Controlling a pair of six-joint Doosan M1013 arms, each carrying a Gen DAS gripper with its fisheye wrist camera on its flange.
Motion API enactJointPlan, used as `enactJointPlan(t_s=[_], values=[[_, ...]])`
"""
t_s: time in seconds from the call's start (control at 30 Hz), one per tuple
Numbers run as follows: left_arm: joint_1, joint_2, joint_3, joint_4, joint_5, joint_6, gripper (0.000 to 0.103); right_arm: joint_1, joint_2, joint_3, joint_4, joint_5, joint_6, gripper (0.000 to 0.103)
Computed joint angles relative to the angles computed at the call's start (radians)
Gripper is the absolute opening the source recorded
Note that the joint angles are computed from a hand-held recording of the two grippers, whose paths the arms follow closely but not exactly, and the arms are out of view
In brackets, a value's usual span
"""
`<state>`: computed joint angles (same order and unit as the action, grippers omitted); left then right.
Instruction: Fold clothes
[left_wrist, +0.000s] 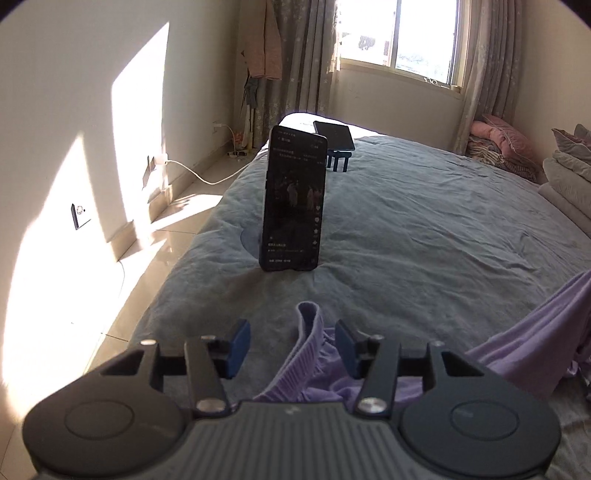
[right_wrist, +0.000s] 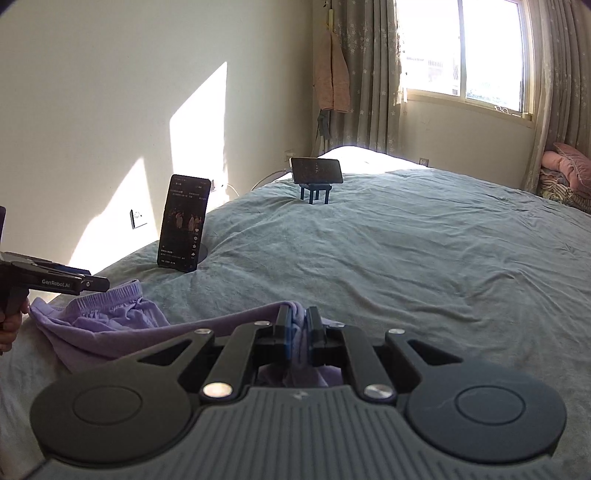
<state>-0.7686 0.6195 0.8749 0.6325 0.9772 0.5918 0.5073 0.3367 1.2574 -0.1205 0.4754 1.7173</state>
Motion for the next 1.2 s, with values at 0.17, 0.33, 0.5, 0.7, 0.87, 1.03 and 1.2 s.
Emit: enactJointPlan(t_s=[0.17, 0.33, 0.5, 0.7, 0.87, 1.03, 1.2], values=[[0.034, 0.051, -0.075, -0.194, 0.033, 0.129, 0.005, -0.014, 0.011, -0.001, 0.045, 0.032, -0.007, 0.009], [0.002, 0.017, 0.007, 0.020, -0.051, -0.036, 0.005, -0.023, 0.018, -0.010, 0.026, 0.035, 0.015, 0.009], [-0.016, -0.025, 0.083, 0.269, -0.116, -0.322, 0.005, -0.032, 0.037, -0.053, -0.081, 0.023, 0.065, 0.009], [0.003, 0.033, 0.008, 0.227, -0.077, -0.305, 0.005, -0.031, 0.132, -0.167, -0.190, 0.082, 0.081, 0.009], [0.018, 0.085, -0.060, 0.152, -0.017, -0.257, 0.006, -0.035, 0.208, -0.243, -0.190, 0.153, 0.056, 0.009], [0.021, 0.098, -0.075, 0.116, 0.010, -0.221, 0.008, -0.040, 0.248, -0.268, -0.158, 0.196, 0.053, 0.009], [0.013, 0.098, -0.082, 0.131, 0.028, -0.192, 0.024, -0.045, 0.249, -0.278, -0.089, 0.230, 0.038, 0.018]])
